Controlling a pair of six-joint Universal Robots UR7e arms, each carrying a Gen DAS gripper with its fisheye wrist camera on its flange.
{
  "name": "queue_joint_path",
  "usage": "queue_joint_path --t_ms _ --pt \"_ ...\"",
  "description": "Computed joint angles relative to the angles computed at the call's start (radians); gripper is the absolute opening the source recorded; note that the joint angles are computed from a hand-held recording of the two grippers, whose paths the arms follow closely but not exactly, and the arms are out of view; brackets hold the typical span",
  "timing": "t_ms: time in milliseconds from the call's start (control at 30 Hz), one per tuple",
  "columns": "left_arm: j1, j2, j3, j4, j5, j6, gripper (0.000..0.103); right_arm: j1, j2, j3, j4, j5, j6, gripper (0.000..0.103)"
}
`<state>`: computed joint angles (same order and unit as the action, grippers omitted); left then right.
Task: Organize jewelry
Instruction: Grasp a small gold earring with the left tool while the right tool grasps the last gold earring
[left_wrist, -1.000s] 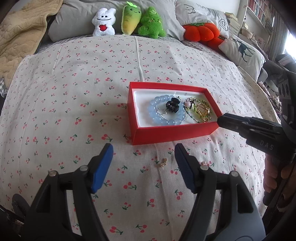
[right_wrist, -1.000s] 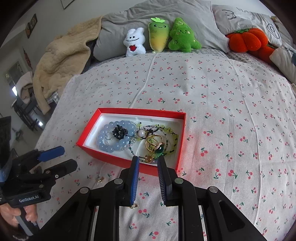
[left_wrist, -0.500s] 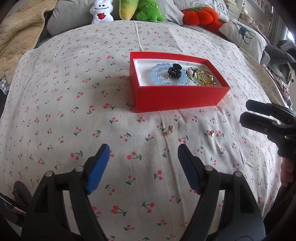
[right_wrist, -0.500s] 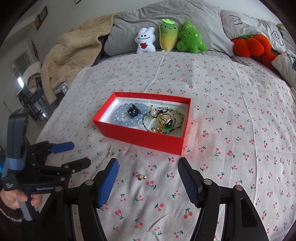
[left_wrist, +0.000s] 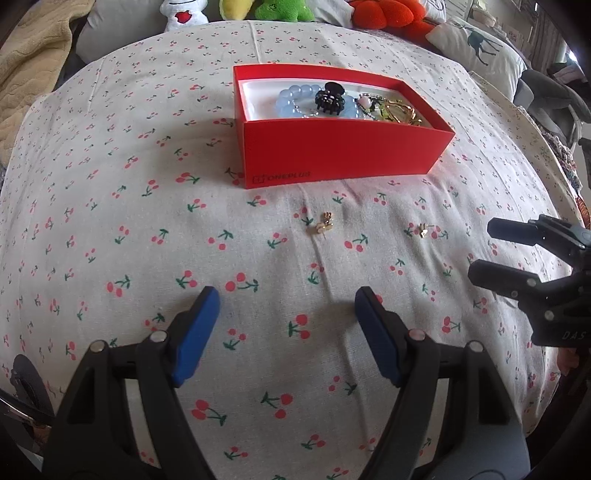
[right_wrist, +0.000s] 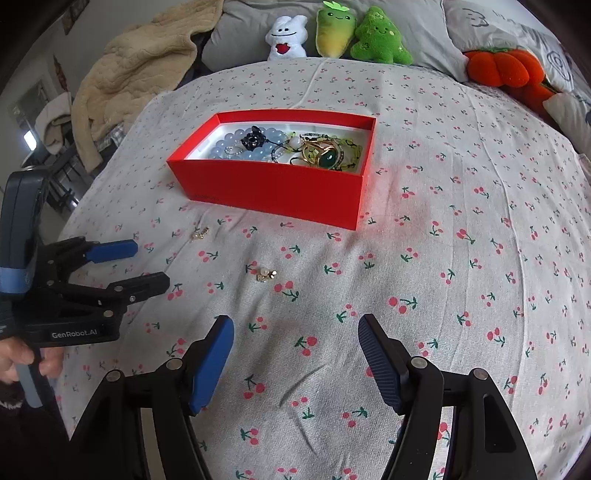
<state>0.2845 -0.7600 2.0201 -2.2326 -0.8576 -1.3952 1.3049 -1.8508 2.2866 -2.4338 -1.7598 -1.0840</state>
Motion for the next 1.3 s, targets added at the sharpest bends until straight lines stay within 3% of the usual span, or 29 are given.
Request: queue_joint_path --t_ms 333,433,767,933,1300 --pt "0.026 0.041 -0.023 -0.104 0.016 0.093 0.041 -0.012 0.023 -0.018 -0.007 -0.002 0.011 0.071" --pt "0.037 0.053 -0.035 -0.116 0.019 0.115 0.036 -0.011 0.025 -0.019 -0.005 -0.005 0.013 0.071" --pt "0.059 0.080 -0.074 -0.087 0.046 0.123 0.026 -0.019 0.019 -0.018 0.001 -0.003 0.004 0.071" --pt "0.060 0.088 -0.097 -0.025 0.059 0.106 0.014 -0.019 0.020 -0.021 0.000 -0.003 0.010 0.071" --pt "0.038 0.056 -0.084 0.015 0.057 0.064 0.013 0.011 0.029 -0.011 -0.009 -0.014 0.035 0.071"
